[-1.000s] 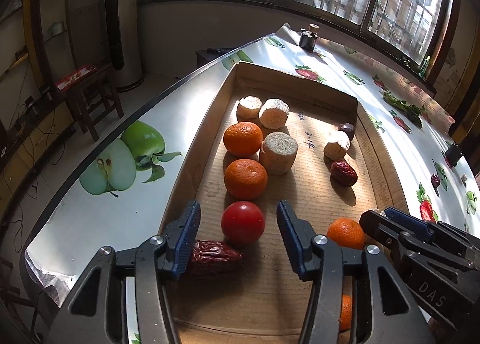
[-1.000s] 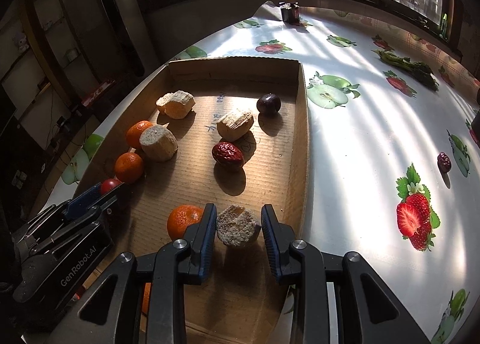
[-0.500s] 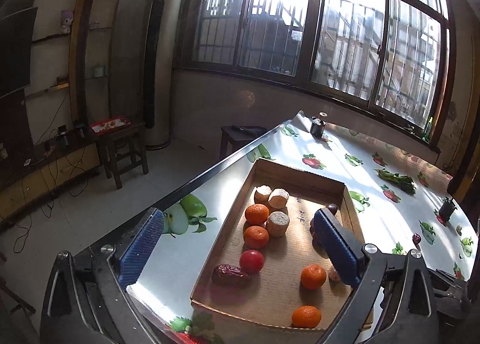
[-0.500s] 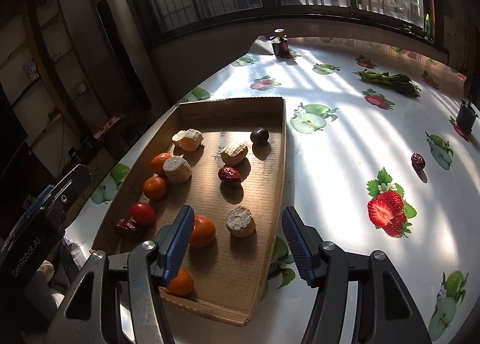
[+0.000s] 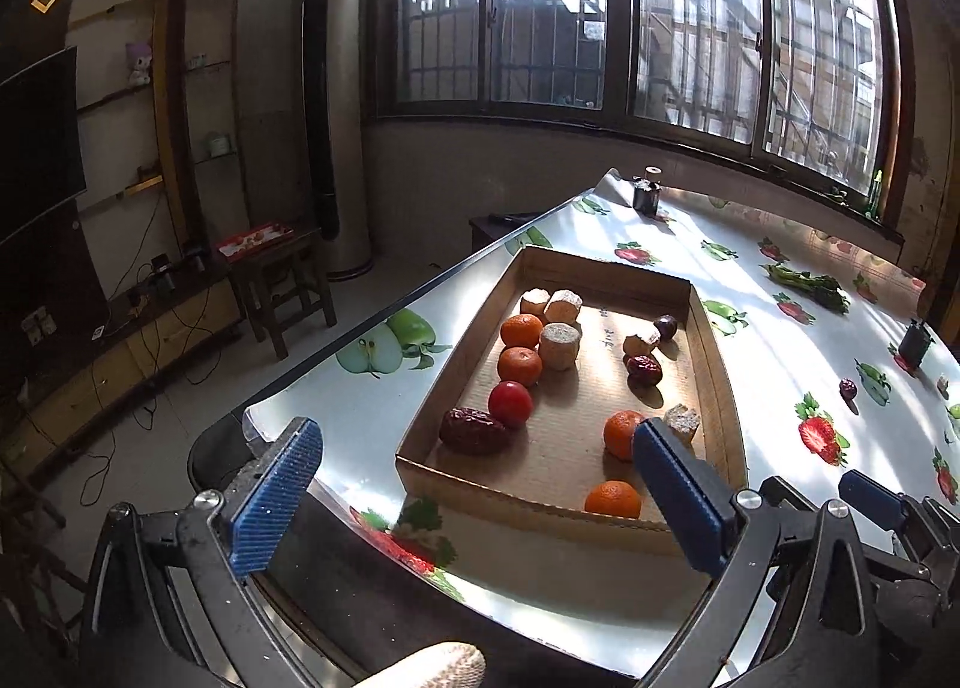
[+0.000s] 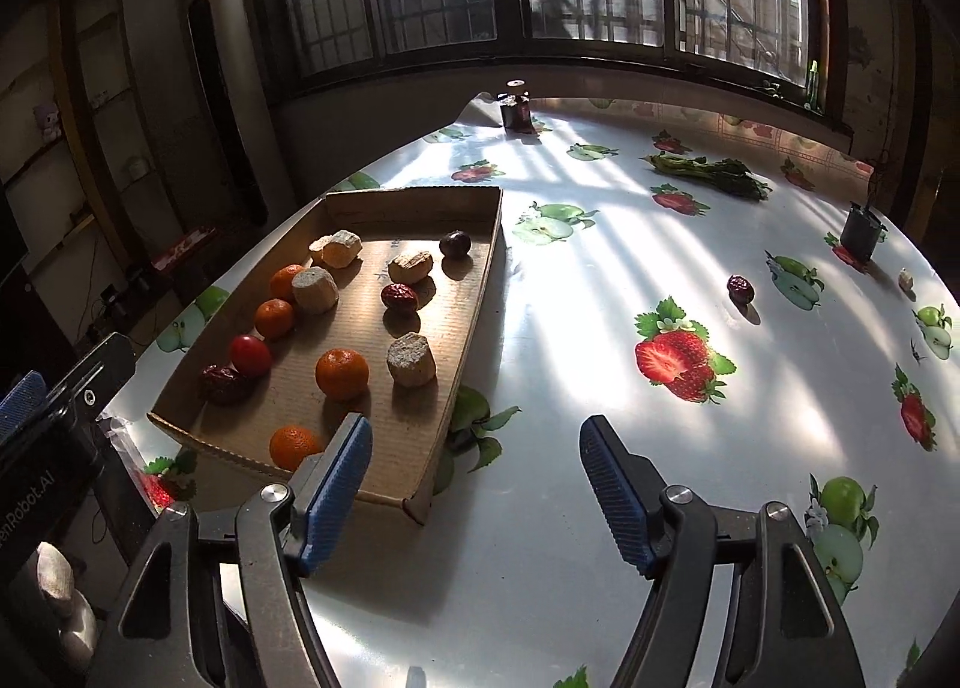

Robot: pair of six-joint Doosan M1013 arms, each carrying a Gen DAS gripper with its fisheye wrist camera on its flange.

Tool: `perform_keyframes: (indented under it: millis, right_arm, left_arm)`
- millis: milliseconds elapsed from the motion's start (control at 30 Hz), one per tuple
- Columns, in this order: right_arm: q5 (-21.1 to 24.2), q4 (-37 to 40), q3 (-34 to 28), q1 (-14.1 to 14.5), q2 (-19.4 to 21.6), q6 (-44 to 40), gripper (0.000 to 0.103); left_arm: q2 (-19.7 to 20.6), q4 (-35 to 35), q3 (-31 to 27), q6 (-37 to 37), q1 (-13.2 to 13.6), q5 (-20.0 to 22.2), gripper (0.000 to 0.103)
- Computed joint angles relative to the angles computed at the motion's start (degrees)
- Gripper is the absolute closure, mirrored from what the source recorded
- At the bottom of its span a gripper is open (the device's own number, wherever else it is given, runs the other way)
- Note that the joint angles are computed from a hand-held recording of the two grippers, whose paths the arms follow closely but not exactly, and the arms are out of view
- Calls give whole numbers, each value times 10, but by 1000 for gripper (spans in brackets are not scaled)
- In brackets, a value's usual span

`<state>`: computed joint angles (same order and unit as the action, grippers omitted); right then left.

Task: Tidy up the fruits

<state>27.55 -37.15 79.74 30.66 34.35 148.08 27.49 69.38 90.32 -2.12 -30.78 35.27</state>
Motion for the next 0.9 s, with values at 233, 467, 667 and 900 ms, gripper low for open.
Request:
perform_keyframes:
  millis: [233,467,667,900]
  right_arm:
    - [18,-10,6,6,0,-4,27]
    - [22,-30,10,9,0,4,27]
    - [24,-21,5,9,3,-10,27]
    - [29,-19,-1,11,8,-17,27]
  left_arm:
    - [-1,-7,2,24,-13,2,0]
    - [1,-39,-3,52,-8,-11,0]
    - [5,-65,-7,77,-3,-20,0]
    - [10,-107,-14,110,5,-29,0]
